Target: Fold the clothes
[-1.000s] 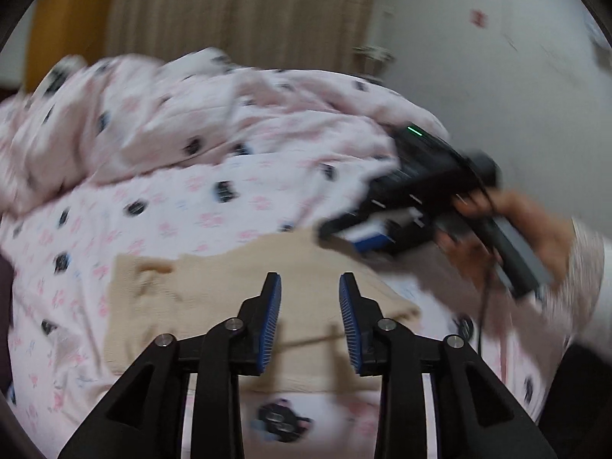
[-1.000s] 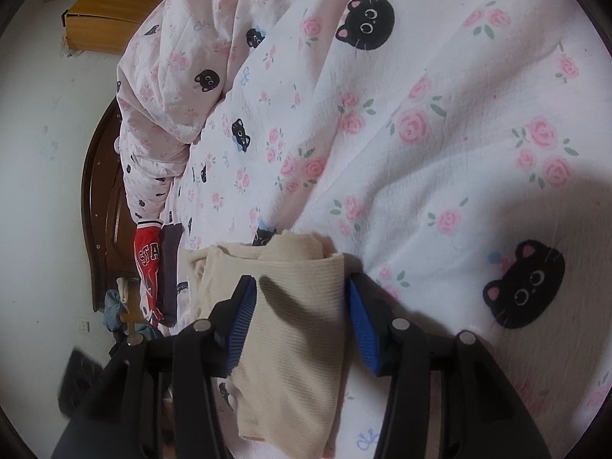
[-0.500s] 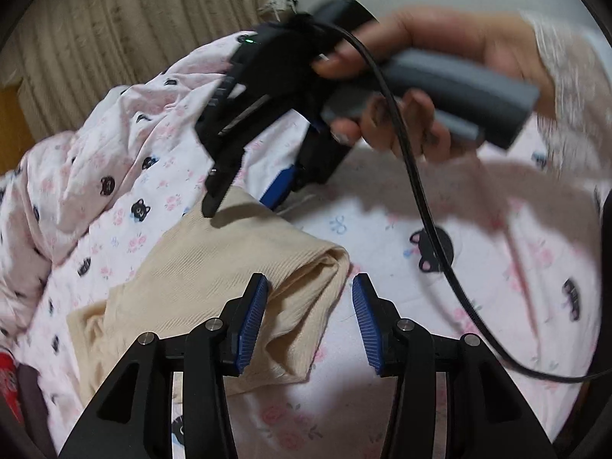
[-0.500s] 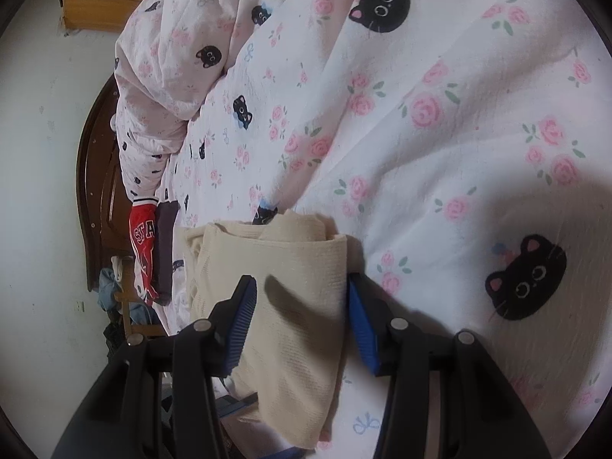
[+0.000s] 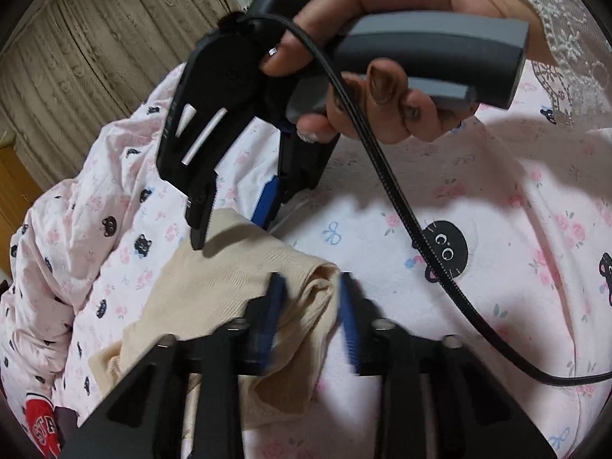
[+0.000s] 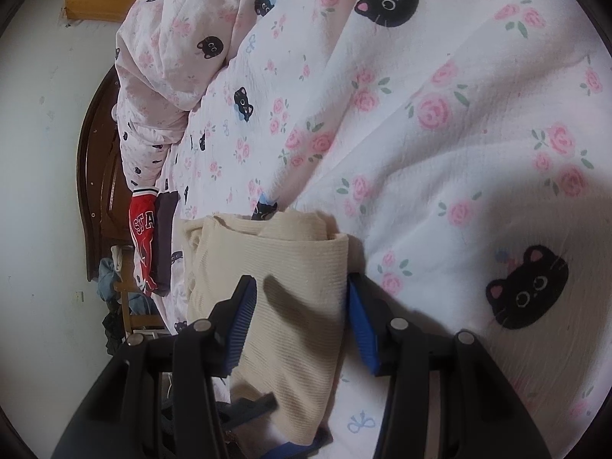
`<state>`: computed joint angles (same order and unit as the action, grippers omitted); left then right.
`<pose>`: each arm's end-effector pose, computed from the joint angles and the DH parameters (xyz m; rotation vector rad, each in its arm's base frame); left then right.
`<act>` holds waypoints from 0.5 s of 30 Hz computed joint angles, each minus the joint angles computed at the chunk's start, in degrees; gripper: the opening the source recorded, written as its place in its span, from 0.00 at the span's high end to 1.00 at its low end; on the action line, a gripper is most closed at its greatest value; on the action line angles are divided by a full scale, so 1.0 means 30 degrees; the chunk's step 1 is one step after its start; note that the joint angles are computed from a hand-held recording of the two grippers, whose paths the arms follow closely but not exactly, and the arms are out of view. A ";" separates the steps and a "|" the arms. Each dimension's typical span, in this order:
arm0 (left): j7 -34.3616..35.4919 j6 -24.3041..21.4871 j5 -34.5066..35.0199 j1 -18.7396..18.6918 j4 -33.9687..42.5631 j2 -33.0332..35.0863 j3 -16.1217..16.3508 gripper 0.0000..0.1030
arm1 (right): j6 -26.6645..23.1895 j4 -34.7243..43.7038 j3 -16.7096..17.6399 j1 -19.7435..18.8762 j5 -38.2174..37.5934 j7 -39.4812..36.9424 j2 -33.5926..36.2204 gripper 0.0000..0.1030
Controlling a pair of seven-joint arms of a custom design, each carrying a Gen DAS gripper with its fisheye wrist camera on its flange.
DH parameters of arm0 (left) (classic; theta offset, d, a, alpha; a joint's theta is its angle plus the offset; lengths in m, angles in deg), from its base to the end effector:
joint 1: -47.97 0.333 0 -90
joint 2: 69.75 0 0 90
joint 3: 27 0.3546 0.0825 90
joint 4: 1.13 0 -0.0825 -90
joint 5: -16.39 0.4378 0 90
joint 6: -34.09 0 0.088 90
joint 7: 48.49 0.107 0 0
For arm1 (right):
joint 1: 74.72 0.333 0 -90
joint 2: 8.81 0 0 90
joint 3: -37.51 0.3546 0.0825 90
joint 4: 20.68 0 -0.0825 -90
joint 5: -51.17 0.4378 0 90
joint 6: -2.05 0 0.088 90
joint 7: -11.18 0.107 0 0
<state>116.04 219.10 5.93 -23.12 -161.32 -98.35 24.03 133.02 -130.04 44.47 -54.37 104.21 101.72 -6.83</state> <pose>0.4154 -0.1426 0.3774 -0.2450 2.4683 -0.8292 0.5736 0.3159 0.5397 -1.6460 1.7241 0.6552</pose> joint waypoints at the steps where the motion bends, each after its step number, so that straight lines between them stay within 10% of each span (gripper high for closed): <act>1: -0.0055 0.0028 -0.0015 0.0099 -0.0023 0.0060 -0.0094 0.84 | 0.0009 -0.0018 0.0001 -0.0005 0.0033 -0.0033 -0.0010 0.52; 15: -0.1735 0.2492 0.2049 -0.0882 -0.0645 0.0681 0.1104 0.90 | 0.1779 -0.0923 -0.0155 0.0020 0.0643 -0.0224 -0.0894 0.54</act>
